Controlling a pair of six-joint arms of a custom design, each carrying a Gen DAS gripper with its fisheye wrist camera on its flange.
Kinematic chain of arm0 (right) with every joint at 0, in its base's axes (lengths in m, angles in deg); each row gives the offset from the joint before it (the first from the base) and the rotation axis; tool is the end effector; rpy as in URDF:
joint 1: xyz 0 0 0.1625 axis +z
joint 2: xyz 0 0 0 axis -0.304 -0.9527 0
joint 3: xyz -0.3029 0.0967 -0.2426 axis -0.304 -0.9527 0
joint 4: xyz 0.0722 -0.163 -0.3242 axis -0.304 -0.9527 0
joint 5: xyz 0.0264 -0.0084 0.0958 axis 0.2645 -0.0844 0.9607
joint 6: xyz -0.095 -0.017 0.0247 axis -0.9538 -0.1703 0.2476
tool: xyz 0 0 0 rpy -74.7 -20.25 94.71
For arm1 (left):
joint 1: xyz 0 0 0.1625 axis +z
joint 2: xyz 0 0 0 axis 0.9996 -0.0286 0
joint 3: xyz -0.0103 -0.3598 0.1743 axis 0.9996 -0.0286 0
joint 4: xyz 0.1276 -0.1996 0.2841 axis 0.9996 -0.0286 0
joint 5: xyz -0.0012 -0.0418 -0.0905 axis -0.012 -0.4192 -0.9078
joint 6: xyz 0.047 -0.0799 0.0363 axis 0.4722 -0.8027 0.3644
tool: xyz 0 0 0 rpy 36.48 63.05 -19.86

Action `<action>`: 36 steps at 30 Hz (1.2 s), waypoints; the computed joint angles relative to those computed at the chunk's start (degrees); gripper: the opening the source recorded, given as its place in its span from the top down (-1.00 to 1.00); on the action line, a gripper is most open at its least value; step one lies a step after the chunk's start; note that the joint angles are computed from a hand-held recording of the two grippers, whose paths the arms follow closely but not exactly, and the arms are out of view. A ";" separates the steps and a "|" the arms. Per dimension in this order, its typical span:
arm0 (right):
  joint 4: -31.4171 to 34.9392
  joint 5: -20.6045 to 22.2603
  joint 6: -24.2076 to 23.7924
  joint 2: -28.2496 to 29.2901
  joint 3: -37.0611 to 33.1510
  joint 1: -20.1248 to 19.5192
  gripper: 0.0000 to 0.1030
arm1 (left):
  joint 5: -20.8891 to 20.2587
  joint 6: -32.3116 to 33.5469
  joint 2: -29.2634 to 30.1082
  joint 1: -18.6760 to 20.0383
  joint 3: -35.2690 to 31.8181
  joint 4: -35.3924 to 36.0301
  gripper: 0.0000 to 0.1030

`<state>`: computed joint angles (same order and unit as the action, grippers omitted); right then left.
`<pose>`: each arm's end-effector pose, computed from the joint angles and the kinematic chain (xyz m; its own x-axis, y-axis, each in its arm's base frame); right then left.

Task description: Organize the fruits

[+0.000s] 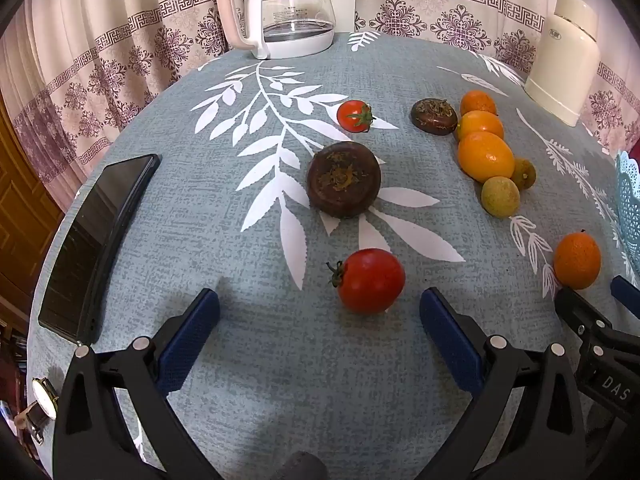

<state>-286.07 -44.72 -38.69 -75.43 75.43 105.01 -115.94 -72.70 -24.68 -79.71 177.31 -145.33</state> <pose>0.0871 -0.3358 0.0579 -0.6098 -0.5404 0.5798 -0.7207 0.6824 -0.1219 -0.1322 -0.2118 0.0091 -0.4959 -0.6447 -0.5817 0.0961 0.6250 -0.7747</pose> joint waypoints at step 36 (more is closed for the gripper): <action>17.99 14.77 -2.20 -12.86 3.25 -8.02 -0.91 | 0.46 -3.02 -1.11 -2.54 1.60 -0.95 -0.96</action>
<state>-268.08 -29.94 -40.88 -88.29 78.68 97.00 -115.48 -75.72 -25.79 -82.25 178.91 -146.28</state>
